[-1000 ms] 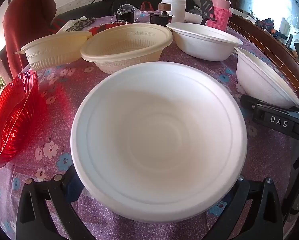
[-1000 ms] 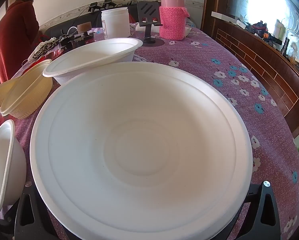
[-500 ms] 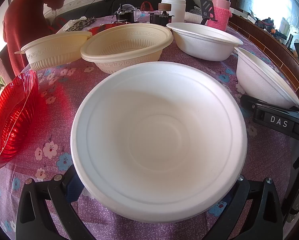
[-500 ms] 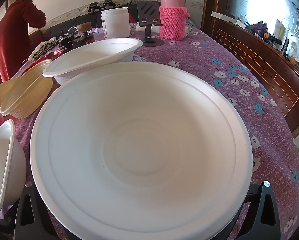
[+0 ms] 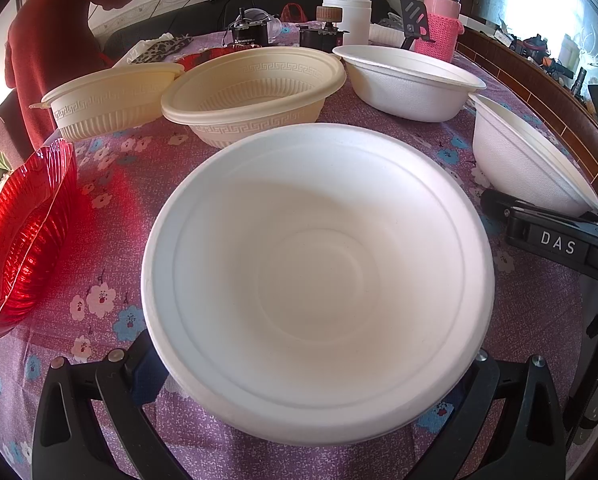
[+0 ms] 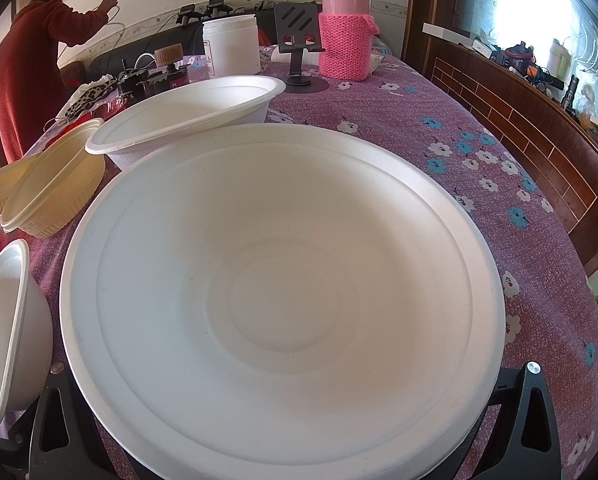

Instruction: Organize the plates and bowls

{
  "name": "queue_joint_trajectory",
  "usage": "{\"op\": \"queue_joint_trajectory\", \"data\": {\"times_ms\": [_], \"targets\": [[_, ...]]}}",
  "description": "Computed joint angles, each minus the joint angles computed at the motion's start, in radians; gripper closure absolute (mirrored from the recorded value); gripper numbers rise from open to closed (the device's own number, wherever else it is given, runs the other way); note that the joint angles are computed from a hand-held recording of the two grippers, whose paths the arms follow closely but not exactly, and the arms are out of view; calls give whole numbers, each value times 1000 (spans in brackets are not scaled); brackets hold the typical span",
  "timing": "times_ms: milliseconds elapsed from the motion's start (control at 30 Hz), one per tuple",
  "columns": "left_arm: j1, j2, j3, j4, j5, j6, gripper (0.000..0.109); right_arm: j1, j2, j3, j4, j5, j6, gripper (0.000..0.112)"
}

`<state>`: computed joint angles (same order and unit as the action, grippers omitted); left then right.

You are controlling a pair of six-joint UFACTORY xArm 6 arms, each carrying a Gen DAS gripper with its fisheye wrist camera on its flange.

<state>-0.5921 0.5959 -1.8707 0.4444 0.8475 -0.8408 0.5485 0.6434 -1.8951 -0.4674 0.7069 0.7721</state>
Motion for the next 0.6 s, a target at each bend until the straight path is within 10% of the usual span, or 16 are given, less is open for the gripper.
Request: {"op": "queue_joint_trajectory", "data": {"times_ms": [333, 600], "targets": [[6, -33, 51, -3, -32, -11, 6, 0, 0, 0, 0, 0, 0, 10], [43, -332, 405, 144, -342, -210, 6, 0, 0, 0, 0, 0, 0, 10]]}}
